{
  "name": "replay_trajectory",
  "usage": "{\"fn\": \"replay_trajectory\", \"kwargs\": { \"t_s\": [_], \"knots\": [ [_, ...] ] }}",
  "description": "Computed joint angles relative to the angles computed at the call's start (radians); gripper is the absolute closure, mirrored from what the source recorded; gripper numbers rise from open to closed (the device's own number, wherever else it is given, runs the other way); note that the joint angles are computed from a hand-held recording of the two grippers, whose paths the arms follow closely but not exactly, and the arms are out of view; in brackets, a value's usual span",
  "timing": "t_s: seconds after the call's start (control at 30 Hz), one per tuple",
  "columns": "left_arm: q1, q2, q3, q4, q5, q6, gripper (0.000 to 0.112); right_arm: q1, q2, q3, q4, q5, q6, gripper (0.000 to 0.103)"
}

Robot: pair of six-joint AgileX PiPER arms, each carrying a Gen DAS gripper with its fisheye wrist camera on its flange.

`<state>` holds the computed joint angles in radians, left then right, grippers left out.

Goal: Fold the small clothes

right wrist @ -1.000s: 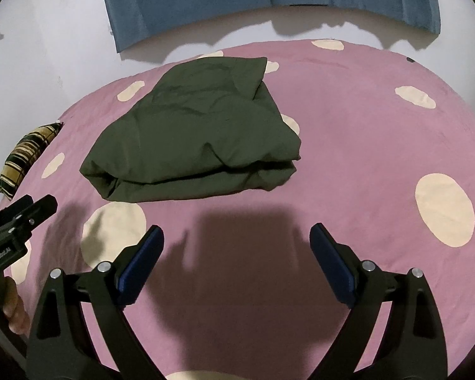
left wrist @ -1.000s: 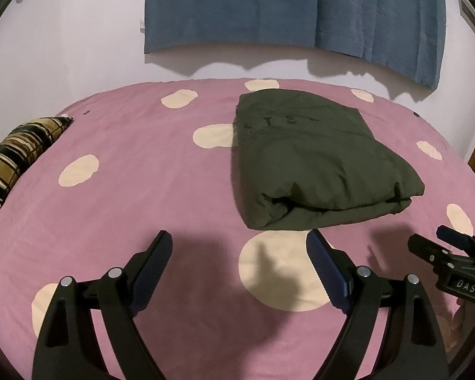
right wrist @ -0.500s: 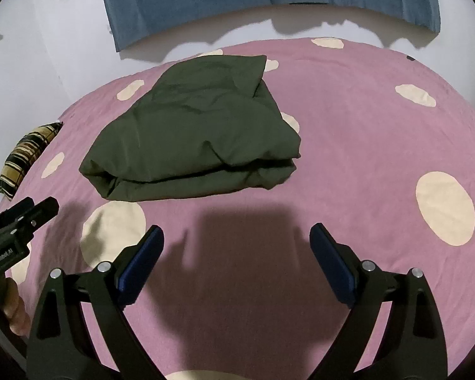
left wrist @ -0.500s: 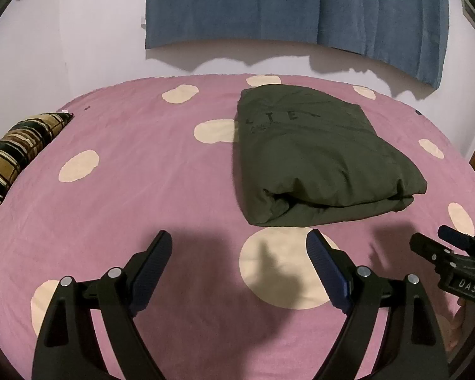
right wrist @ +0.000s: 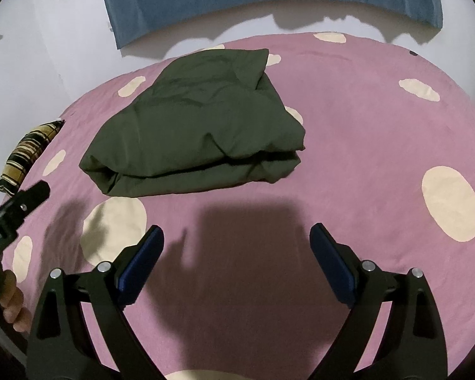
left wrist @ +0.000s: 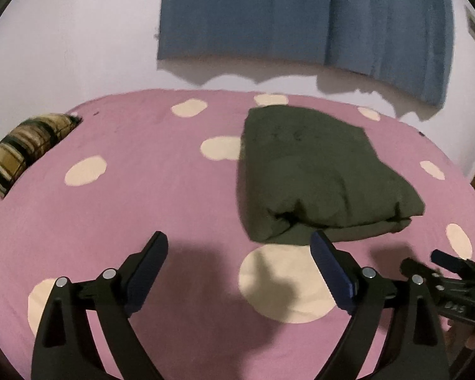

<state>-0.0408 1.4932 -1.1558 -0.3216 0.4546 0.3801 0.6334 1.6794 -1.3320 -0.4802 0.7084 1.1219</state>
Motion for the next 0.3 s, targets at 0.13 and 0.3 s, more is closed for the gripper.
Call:
{"fn": "replay_trajectory", "kwargs": {
  "t_s": [0.13, 0.3],
  "knots": [
    [0.02, 0.023, -0.056, -0.028, 0.029, 0.036, 0.022, -0.013, -0.023, 0.016, 0.013, -0.016, 0.002, 0.01],
    [0.065, 0.217, -0.327, 0.104, 0.114, -0.08, 0.022, -0.106, -0.088, 0.033, 0.029, -0.034, -0.04, 0.01]
  ]
}}
